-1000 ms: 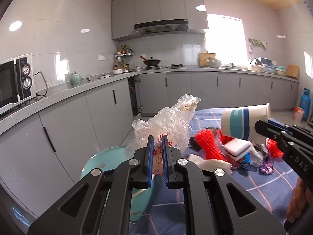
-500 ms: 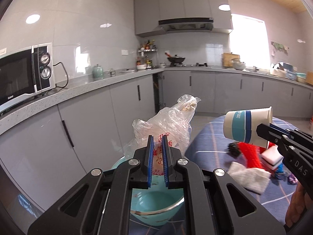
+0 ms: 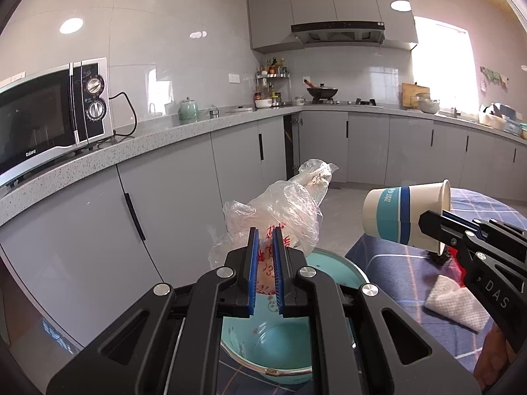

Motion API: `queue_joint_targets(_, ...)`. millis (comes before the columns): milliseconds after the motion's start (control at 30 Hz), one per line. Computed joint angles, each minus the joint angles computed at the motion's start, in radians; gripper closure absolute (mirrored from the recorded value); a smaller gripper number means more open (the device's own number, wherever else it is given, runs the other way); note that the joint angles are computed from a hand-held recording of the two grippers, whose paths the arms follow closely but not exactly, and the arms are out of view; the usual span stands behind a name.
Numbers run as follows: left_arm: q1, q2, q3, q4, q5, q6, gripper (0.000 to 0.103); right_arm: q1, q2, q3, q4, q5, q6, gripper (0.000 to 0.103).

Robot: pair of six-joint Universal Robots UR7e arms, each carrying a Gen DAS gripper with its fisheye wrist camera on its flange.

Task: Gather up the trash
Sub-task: 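Carry the clear bag with the left gripper and the paper cup with the right gripper over the teal bin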

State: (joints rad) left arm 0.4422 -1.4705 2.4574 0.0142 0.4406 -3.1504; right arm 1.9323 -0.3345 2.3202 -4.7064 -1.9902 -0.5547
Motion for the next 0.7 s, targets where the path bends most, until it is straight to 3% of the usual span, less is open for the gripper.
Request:
queue_joint_targets(300,0.082,0.018,-0.027,-0.058,0.024,0.088,0.094,-0.040,-0.002,-0.034,0.073,0.037,0.007,0.099)
queue_joint_targets(700,0.135,0.047,-0.054,-0.083,0.046,0.121,0.093,-0.044,0.003,-0.088,0.164,0.030,0.008,0.099)
